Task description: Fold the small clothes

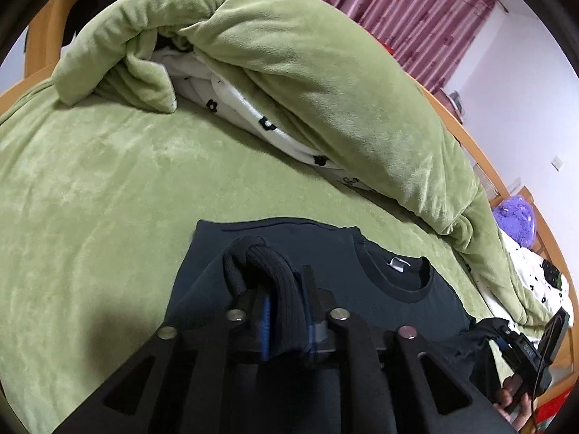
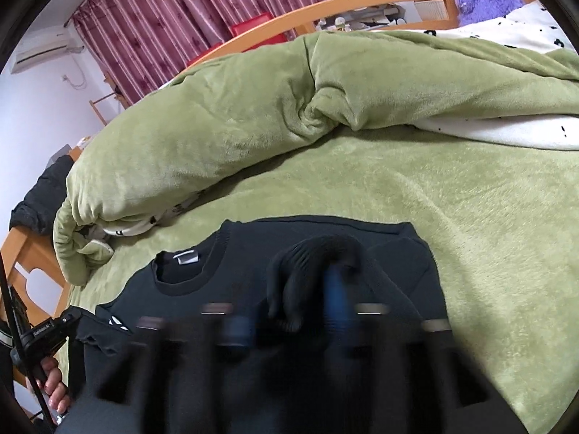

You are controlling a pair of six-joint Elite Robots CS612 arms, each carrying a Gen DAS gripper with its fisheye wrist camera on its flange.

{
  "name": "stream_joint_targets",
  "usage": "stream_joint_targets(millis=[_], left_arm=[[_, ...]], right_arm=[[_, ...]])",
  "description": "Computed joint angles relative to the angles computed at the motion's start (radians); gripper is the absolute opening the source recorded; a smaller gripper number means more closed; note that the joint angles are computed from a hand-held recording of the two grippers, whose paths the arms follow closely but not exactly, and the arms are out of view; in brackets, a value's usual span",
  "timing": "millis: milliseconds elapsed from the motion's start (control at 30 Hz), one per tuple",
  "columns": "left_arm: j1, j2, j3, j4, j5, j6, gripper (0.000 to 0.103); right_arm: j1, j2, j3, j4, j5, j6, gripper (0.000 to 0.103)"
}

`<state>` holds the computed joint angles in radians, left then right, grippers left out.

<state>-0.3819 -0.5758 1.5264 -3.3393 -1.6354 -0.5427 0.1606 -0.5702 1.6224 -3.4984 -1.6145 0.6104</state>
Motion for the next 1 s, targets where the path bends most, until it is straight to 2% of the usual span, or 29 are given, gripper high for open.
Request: stream_joint_targets(millis=[33, 100, 167, 300, 400, 500, 600, 733, 867, 1000], left_arm=[[-0.002, -0.005, 0.006, 0.005, 0.011, 0.000, 0.029], [-0.010, -0.021, 0.036, -0.022, 0.055, 0.012, 0.049], [-0.014, -0.040, 0.068, -0.046, 0.076, 0.026, 0.053], [-0.018, -0.080, 0.146, -0.098, 0.081, 0.020, 0.056], [-0.024, -0.116, 0.186, -0.067, 0.064, 0.033, 0.056], [-0.044, -0.153, 0.261, -0.127, 0.107, 0.060, 0.057], [-0.052, -0.179, 0.323, -0.155, 0.117, 0.062, 0.058], [-0.056, -0.195, 0.396, -0.189, 0.137, 0.045, 0.058], [-0.046, -0.191, 0.437, -0.210, 0.106, -0.014, 0.058], [-0.049, -0.177, 0.457, -0.225, 0.085, -0.026, 0.058]], right_arm=[[0.002, -0.002, 0.006, -0.015, -0.001, -0.003, 0.067], [0.007, -0.017, 0.025, -0.017, -0.002, -0.028, 0.067], [0.014, -0.043, 0.052, 0.005, -0.010, -0.062, 0.067], [0.038, -0.092, 0.125, 0.012, -0.055, -0.123, 0.067], [0.054, -0.126, 0.184, 0.012, -0.068, -0.143, 0.067], [0.068, -0.148, 0.231, -0.015, -0.079, -0.140, 0.067], [0.086, -0.170, 0.273, -0.022, -0.112, -0.154, 0.067], [0.098, -0.179, 0.317, -0.029, -0.113, -0.148, 0.063], [0.104, -0.173, 0.356, -0.048, -0.110, -0.108, 0.062], [0.100, -0.150, 0.378, -0.081, -0.084, -0.069, 0.062]])
